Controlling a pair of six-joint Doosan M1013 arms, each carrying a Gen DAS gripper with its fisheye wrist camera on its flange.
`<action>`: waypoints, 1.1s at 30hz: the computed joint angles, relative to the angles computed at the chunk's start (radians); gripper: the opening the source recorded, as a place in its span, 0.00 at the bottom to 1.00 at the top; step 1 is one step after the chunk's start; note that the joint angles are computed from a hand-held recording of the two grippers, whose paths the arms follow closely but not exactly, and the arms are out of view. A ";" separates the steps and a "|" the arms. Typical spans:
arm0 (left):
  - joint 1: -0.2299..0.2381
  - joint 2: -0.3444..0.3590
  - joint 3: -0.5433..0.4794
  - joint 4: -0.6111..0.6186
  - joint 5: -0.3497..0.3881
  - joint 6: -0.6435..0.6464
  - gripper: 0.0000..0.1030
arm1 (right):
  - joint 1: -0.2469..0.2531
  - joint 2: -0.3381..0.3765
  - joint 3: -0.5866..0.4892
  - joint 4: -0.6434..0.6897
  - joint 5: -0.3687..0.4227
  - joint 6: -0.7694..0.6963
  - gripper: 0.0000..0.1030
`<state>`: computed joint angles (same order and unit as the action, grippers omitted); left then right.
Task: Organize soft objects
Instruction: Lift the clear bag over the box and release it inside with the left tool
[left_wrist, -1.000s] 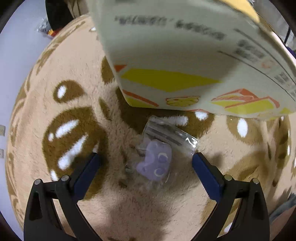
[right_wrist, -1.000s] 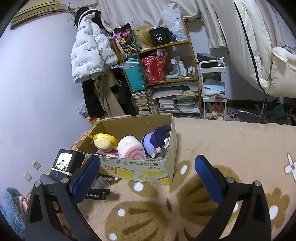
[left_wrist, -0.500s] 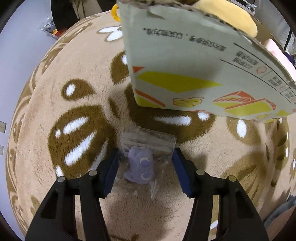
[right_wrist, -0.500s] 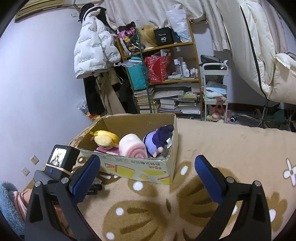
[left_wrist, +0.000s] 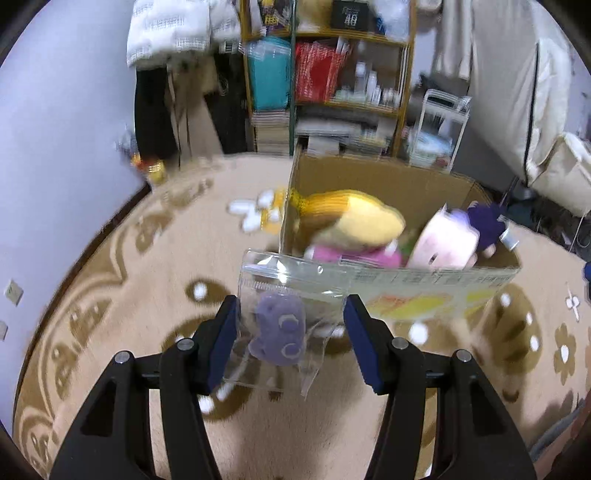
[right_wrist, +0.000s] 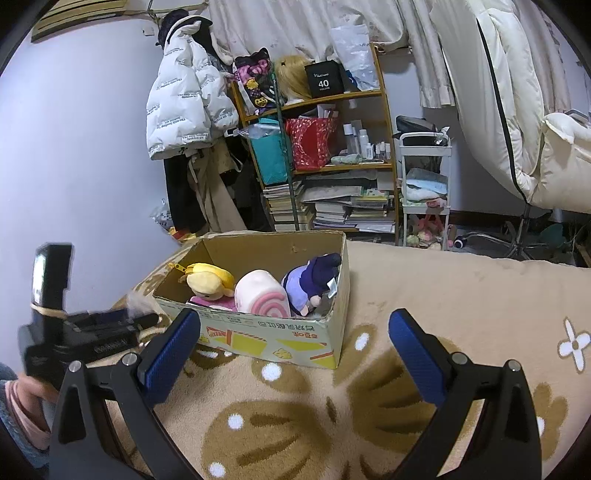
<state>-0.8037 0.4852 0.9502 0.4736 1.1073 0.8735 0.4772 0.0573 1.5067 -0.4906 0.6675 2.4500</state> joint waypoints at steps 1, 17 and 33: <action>-0.005 -0.010 0.010 0.021 -0.026 -0.008 0.55 | 0.000 -0.001 0.000 0.000 0.000 -0.002 1.00; -0.020 0.128 -0.262 0.042 -0.086 0.175 0.56 | -0.013 -0.015 -0.001 -0.001 -0.042 -0.005 1.00; -0.008 0.241 -0.408 0.040 0.025 0.154 0.75 | -0.034 -0.018 0.012 0.066 -0.105 -0.088 1.00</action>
<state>-0.8114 0.7259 0.5420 0.5140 1.1322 1.0280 0.4431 0.0396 1.5184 -0.4243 0.5623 2.3620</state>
